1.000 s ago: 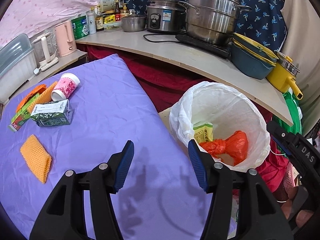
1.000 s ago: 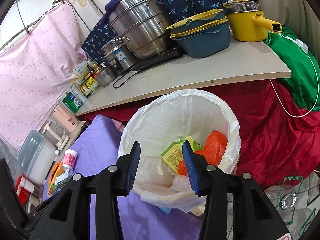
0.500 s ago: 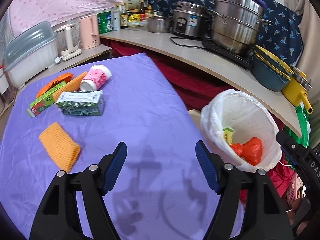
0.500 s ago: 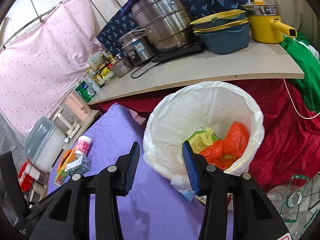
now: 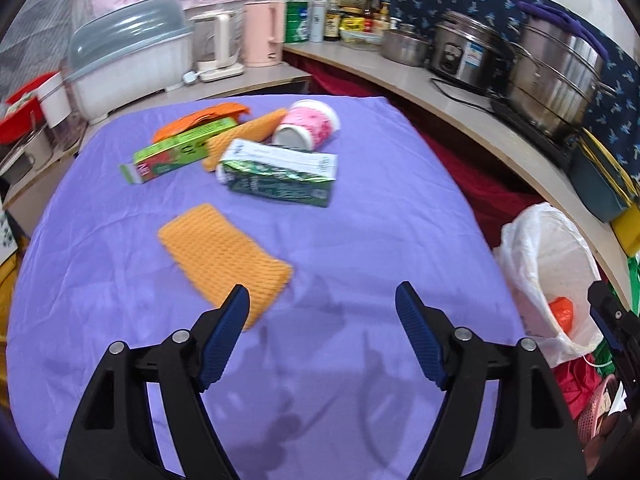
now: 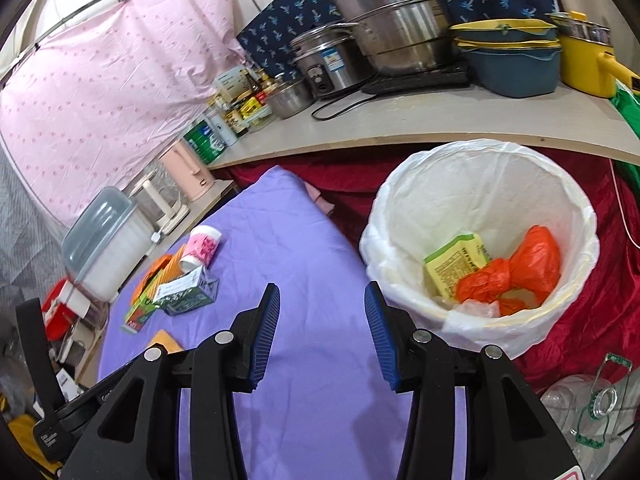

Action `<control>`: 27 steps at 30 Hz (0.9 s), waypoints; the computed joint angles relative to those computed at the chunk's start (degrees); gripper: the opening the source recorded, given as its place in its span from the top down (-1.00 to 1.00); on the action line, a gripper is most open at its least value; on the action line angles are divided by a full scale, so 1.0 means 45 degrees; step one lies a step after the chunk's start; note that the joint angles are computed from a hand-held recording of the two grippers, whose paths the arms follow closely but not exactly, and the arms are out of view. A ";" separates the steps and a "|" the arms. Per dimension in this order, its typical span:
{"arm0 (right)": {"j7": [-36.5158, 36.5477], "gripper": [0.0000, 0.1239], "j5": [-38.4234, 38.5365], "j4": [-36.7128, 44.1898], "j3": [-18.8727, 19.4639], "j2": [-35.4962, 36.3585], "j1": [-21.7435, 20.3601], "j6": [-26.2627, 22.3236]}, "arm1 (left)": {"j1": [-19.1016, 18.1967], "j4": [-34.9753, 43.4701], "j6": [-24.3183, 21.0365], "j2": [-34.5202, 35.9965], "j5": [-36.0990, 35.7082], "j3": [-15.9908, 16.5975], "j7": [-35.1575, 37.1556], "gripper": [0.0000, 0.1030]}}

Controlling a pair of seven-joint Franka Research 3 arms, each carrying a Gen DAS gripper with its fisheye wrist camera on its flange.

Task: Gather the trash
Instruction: 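Move both open tools back over the table toward the mesh sleeve and carton, then grasp the orange foam mesh sleeve with the left tool while the right grasps the green milk carton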

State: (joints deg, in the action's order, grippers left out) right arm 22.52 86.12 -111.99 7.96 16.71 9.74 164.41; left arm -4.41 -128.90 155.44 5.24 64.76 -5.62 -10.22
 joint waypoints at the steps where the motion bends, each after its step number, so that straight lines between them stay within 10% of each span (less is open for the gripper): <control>1: 0.0048 0.30 -0.0094 -0.0020 0.0046 0.0005 0.0076 0.0005 | 0.0046 -0.0159 0.0029 -0.0094 0.0027 0.0049 -0.0096 -0.39; 27: 0.1883 0.30 -0.3117 0.0693 0.0959 0.0933 0.0886 0.0031 | 0.1700 -0.1713 0.1138 -0.0454 -0.0603 0.0572 -0.0926 -0.64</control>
State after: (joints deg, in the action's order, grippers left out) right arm 31.00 72.09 -108.88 12.28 20.90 13.72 164.55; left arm 3.24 -136.61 160.56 3.19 62.05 -3.05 -14.38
